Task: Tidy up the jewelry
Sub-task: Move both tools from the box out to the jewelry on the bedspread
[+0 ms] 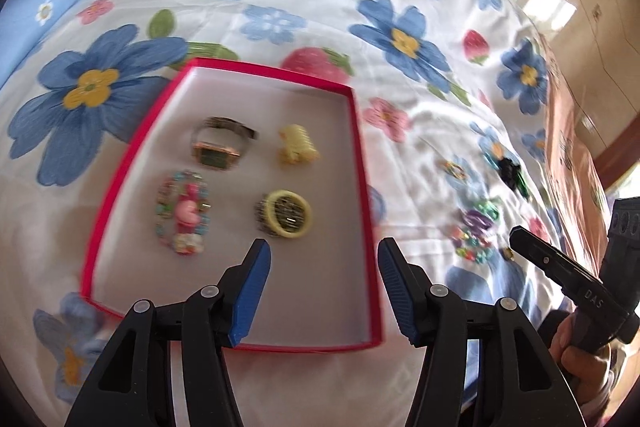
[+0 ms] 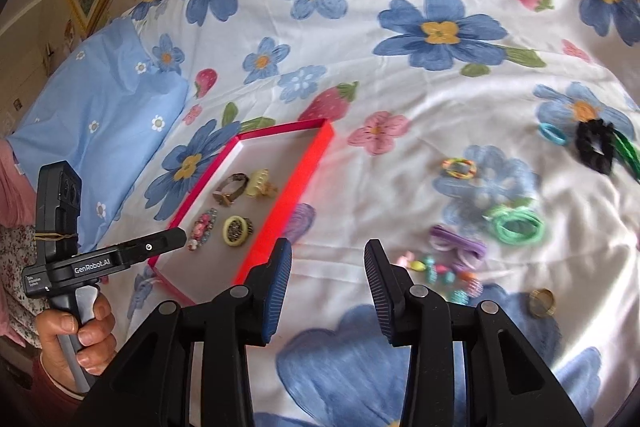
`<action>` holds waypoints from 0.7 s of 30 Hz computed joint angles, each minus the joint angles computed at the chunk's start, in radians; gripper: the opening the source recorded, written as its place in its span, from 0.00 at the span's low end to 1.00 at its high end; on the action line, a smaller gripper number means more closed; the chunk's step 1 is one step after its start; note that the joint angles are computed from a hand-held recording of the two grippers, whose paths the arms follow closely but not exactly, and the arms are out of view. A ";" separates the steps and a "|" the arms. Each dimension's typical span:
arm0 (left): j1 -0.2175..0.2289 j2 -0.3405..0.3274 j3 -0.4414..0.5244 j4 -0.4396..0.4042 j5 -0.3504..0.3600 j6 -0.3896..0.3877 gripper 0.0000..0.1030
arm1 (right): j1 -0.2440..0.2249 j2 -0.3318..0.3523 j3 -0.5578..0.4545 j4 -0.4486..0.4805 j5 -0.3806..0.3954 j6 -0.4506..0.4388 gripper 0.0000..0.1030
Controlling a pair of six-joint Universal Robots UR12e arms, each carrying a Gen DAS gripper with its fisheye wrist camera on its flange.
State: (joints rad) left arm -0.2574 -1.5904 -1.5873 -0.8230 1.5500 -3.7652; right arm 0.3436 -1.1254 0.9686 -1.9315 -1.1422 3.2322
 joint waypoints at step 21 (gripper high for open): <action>-0.070 -0.146 0.165 -0.067 -0.053 0.145 0.55 | -0.058 -0.102 0.151 -0.038 -0.191 0.030 0.43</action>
